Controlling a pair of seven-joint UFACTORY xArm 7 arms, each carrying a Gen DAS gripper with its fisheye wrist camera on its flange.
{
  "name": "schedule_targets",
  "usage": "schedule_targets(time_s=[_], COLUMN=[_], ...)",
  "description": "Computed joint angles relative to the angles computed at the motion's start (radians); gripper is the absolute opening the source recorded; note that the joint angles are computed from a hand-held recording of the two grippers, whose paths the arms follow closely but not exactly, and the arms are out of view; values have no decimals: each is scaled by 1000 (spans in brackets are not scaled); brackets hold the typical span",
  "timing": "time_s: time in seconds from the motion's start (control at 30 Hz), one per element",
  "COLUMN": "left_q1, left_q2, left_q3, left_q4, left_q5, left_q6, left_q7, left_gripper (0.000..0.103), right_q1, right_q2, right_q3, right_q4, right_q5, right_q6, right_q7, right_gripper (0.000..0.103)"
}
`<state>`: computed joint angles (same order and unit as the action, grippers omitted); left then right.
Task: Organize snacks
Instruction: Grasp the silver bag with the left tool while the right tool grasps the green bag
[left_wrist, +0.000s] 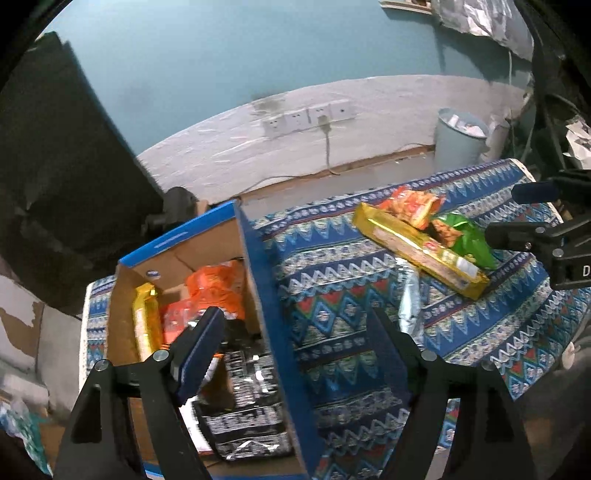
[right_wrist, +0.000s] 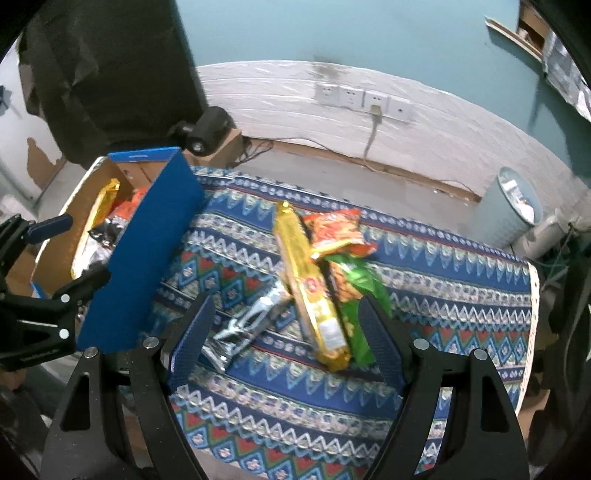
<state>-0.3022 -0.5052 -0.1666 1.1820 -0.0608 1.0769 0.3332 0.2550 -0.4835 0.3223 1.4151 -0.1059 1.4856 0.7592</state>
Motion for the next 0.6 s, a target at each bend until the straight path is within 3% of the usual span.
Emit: schedule_targets(time_s=[0.2,0.43,0.6], left_q1=[-18,-39,-53], left_q2=[46,122,195], left_q3=[-29,-50,-58], left_q4=[36,82,123], left_q5=[0,5,12], left_q6=[28,54,80], left_q7=[-24,-64,-95], left_gripper=[81,81,81], right_q1=[-6,-36,-54], right_q2=[-73,-67,-65], right_q3=[-65,-124,-174], right_q4=[-66,-54,-107], right_q5=[71,83,123], right_q6=[19,105,96], right_q7=[-22,-159,-256], right_gripper=[80,80,80])
